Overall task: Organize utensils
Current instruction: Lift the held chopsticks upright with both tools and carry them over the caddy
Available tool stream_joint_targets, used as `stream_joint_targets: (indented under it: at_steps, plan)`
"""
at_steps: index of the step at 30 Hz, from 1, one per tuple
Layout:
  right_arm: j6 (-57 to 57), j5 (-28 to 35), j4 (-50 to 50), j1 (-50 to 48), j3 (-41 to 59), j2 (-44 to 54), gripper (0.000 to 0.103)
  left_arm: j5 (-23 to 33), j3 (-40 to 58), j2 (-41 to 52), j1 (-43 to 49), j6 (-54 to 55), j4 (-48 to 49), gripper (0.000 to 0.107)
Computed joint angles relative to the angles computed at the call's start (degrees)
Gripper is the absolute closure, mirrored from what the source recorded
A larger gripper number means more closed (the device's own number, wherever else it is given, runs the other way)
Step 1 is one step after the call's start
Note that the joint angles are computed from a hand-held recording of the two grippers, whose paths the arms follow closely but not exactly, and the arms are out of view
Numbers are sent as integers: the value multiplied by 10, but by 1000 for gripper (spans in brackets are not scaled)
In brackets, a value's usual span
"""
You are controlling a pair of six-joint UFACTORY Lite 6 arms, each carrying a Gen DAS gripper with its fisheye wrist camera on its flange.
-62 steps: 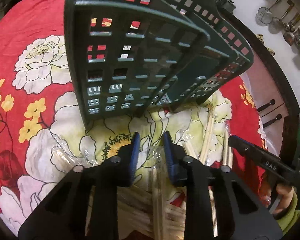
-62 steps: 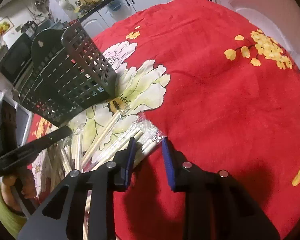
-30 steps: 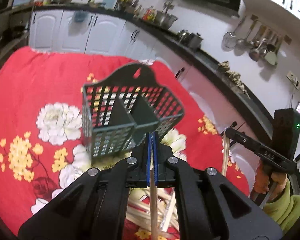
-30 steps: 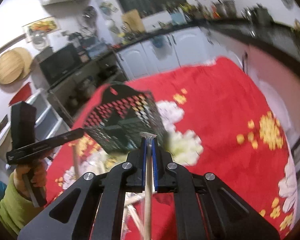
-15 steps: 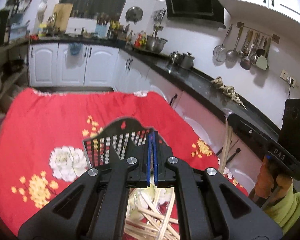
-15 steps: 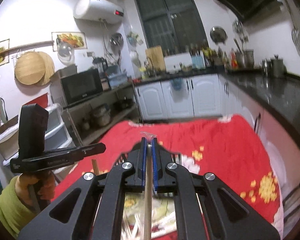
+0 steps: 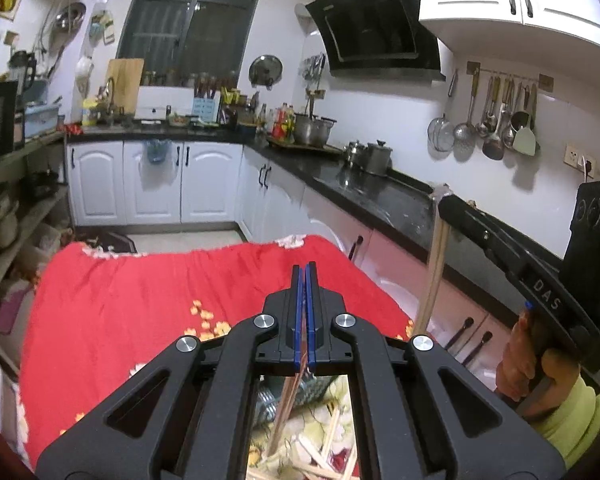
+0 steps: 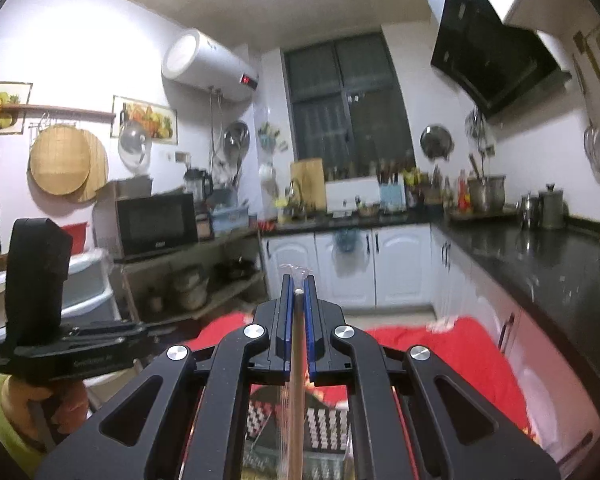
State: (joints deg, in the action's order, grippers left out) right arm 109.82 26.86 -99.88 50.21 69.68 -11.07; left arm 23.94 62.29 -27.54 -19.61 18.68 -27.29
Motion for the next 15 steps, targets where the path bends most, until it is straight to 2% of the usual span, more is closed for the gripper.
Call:
stream_joint_targets:
  at_steps: [4,10,15]
  plan:
    - [33,-12,-36,-22,24,21,97,-13,34,18,-14,-48,59,107]
    - [46,-24,-55,-45,68,60,97,-31,88,51,0,-80,92,107]
    - [116,-20,-128,-56,83,90,97,-52,114,80,12,-110,127,107]
